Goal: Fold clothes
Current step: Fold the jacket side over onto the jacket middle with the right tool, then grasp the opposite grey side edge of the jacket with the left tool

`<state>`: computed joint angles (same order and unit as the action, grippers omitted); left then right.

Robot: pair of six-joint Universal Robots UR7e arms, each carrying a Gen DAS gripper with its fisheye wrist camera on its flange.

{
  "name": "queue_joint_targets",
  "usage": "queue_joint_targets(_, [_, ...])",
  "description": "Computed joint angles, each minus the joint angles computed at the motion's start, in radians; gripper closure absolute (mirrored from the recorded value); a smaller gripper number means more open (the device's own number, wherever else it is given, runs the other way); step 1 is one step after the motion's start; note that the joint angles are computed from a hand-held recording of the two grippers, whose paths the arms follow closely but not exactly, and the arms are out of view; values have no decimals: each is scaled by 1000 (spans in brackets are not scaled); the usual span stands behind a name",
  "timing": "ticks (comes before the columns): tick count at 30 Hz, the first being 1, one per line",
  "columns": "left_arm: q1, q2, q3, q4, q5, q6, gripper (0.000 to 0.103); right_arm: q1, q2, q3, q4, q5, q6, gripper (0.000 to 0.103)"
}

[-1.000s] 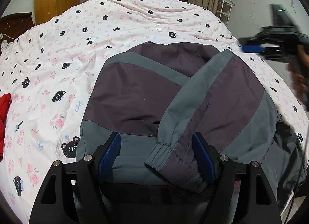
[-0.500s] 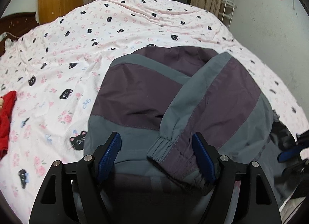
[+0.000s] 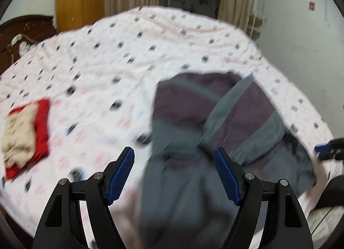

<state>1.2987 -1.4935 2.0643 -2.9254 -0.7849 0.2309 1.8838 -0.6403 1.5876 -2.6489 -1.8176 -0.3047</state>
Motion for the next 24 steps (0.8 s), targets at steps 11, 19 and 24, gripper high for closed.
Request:
queue_joint_targets(11, [125, -148, 11, 386, -209, -267, 31, -60, -27, 96, -68, 1, 99, 53])
queue_joint_targets(19, [122, -160, 46, 354, -227, -209, 31, -85, -35, 145, -98, 23, 112, 53])
queue_joint_targets(24, [129, -157, 62, 299, -256, -185, 32, -83, -32, 154, -115, 23, 119, 53])
